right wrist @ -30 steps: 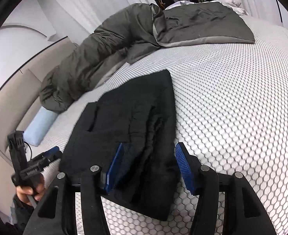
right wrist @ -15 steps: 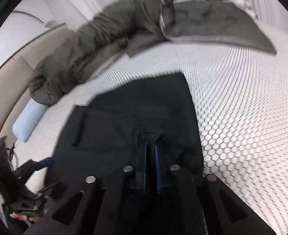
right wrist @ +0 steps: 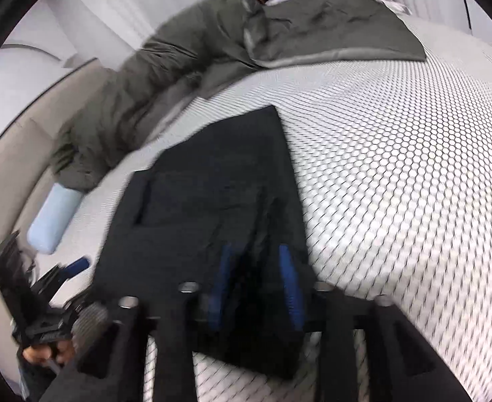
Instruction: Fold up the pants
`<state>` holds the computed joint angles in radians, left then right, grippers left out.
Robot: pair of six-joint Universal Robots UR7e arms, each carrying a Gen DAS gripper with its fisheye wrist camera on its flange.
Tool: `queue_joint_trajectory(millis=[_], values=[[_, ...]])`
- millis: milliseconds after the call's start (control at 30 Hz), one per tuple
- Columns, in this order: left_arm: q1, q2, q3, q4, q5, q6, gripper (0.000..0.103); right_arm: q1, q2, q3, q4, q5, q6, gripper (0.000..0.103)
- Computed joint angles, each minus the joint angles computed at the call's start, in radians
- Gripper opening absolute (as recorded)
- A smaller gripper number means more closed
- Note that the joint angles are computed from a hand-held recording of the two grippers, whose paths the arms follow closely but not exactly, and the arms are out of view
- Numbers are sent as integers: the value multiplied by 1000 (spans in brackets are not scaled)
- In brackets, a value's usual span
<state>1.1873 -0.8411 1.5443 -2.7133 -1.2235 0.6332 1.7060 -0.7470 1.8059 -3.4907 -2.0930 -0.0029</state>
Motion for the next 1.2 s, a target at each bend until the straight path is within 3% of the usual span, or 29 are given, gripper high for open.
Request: queue_joint_trajectory(millis=[100, 200, 233, 367, 467, 500, 667, 800, 867, 967, 1200], values=[[-10, 18, -5, 27, 0, -1, 89, 26, 21, -8, 42, -1, -35, 41], [-13, 36, -8, 47, 38, 6, 89, 61, 106, -83, 77, -171, -154, 35], [-12, 37, -2, 29, 54, 12, 89, 61, 111, -82, 83, -192, -178, 36], [10, 3, 17, -16, 61, -1, 89, 40, 68, 14, -37, -132, -182, 36], [27, -31, 36, -46, 62, -40, 89, 34, 31, 68, -55, -121, -128, 38], [30, -43, 51, -70, 64, -44, 89, 41, 25, 79, -72, -126, -125, 40], [38, -129, 181, -247, 29, -29, 102, 89, 25, 133, -277, -117, -171, 77], [39, -175, 266, -368, -56, 13, 102, 131, 63, 138, -432, -115, -282, 88], [36, -175, 290, -429, -65, 35, 102, 143, 98, 126, -525, -110, -352, 102], [29, -168, 314, -488, -44, 34, 102, 149, 148, 105, -609, -106, -418, 103], [21, -201, 408, -550, -94, 26, 102, 151, 187, 186, -786, -21, -492, 103]])
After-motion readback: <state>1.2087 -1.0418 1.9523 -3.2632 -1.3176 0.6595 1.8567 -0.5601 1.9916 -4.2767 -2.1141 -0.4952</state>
